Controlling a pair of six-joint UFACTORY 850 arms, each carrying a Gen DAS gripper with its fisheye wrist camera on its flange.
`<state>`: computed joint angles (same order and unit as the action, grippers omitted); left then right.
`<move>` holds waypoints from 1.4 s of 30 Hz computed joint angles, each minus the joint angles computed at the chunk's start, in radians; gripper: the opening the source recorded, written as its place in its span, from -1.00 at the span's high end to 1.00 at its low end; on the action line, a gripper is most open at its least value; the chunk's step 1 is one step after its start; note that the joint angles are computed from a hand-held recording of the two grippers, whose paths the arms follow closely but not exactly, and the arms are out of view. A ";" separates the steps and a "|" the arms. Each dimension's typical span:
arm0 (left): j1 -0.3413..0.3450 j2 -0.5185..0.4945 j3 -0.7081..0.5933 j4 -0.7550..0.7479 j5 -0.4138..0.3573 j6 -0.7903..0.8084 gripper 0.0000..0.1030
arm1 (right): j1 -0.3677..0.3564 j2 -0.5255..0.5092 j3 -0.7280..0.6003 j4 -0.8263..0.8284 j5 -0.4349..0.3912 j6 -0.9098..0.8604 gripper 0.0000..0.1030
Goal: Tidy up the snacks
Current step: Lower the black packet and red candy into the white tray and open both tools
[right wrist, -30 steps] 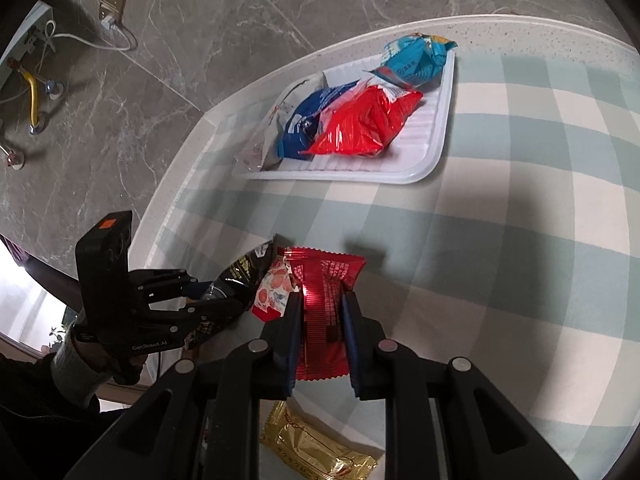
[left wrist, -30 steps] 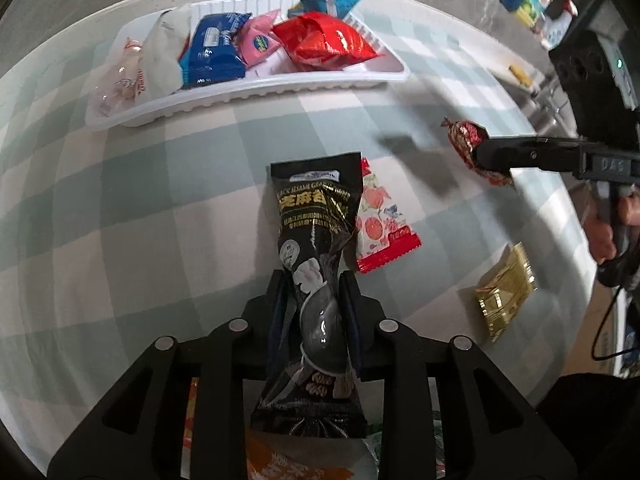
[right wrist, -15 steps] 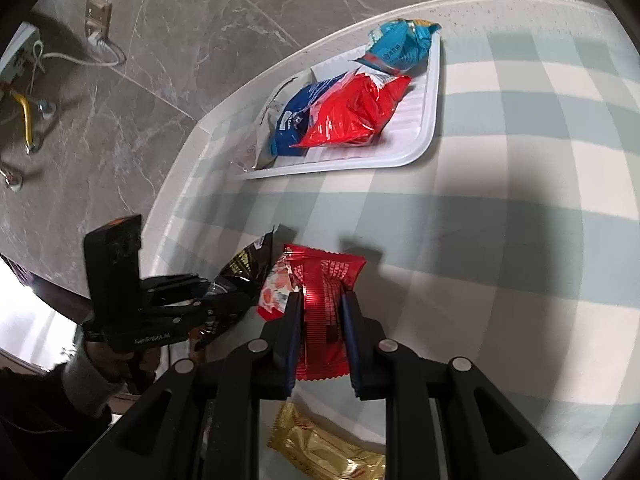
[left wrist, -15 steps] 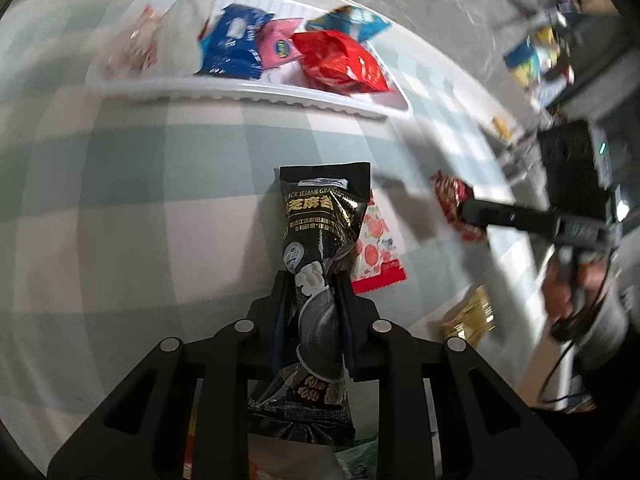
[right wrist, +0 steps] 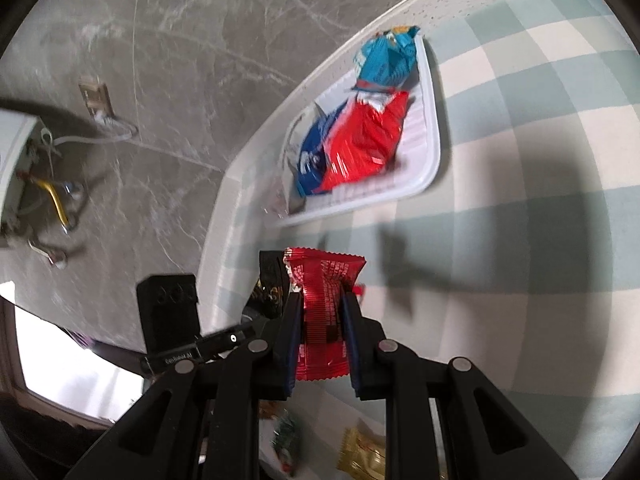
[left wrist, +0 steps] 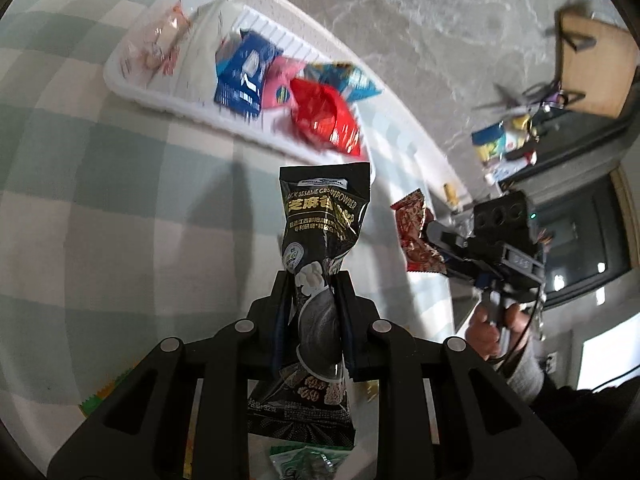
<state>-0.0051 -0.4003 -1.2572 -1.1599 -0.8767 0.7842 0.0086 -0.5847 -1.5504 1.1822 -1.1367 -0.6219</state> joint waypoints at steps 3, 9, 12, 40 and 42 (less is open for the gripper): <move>0.018 0.005 -0.015 -0.020 -0.006 0.002 0.61 | -0.004 -0.015 -0.020 0.036 0.015 0.018 0.57; 0.047 -0.024 -0.101 -0.002 0.001 -0.027 0.61 | -0.002 -0.049 -0.079 0.071 0.063 0.048 0.55; 0.056 -0.054 -0.163 0.025 0.018 -0.052 0.61 | 0.001 -0.070 -0.112 0.074 0.082 0.060 0.54; 0.011 -0.423 -0.728 0.363 0.077 -0.360 0.61 | 0.044 -0.258 -0.389 -0.092 0.190 0.242 0.53; 0.002 -0.429 -0.738 0.397 0.092 -0.379 0.61 | 0.047 -0.263 -0.394 -0.099 0.191 0.245 0.53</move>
<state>-0.0027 -0.8290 -1.9956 -0.7633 -0.7850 0.4053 0.0553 -0.8479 -1.9442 1.0833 -0.9458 -0.3769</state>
